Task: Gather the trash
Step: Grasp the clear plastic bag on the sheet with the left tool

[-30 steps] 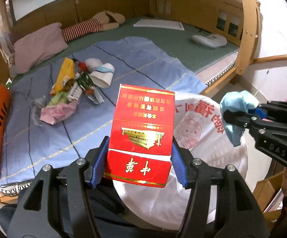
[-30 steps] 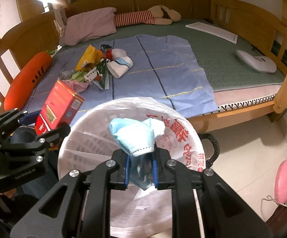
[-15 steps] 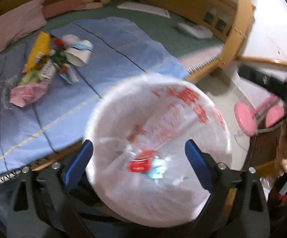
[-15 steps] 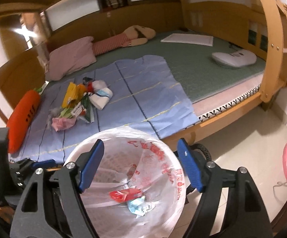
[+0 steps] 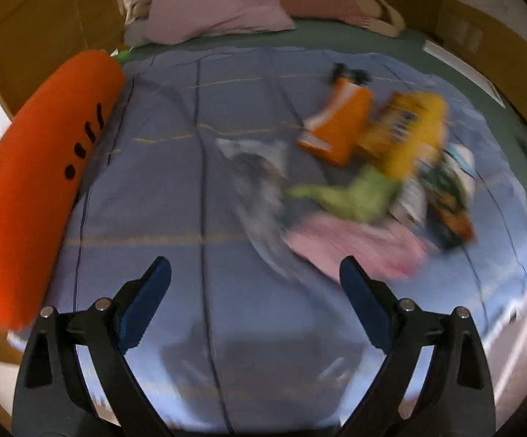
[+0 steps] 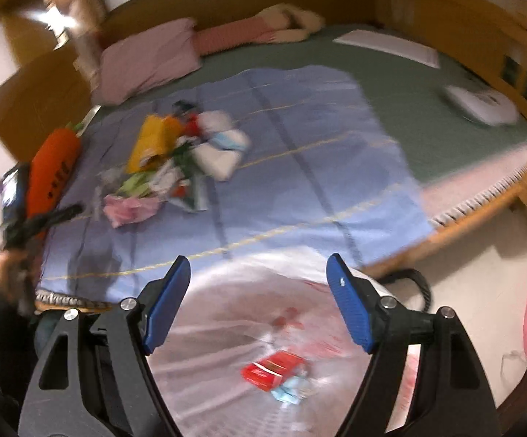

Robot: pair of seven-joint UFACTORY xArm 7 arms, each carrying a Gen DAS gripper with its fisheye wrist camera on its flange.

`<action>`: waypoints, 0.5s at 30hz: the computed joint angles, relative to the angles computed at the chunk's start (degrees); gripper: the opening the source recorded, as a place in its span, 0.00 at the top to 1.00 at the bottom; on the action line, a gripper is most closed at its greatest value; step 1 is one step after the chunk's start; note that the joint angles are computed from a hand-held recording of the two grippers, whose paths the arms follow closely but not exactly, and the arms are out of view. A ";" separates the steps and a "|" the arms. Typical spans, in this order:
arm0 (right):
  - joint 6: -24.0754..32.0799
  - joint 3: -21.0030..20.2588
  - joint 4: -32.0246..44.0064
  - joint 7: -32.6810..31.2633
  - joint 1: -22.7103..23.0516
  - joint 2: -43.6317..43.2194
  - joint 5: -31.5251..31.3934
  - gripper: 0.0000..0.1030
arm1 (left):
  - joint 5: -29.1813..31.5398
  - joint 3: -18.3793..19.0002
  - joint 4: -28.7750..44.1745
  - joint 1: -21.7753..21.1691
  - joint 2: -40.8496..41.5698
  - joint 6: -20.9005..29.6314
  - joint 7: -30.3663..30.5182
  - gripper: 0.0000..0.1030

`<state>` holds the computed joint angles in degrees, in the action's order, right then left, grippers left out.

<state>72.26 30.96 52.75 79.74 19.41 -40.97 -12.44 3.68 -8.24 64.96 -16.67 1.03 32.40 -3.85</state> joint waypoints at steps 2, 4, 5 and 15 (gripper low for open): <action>-5.43 -0.55 3.79 -4.16 -1.27 7.90 -2.37 0.26 | -7.02 0.37 4.83 1.24 5.28 0.13 4.44 0.10; -8.63 -0.86 7.96 -7.25 -1.91 15.39 -5.56 0.27 | -14.66 -1.36 9.44 3.45 10.15 1.20 9.93 0.10; -9.75 -0.89 10.62 -8.44 -2.21 19.86 -7.78 0.27 | -15.93 -1.01 11.05 3.02 11.60 2.72 11.59 0.10; -20.66 -8.36 26.19 -17.16 1.54 45.17 -8.33 0.27 | -18.69 0.18 18.38 5.10 16.56 14.01 11.89 0.74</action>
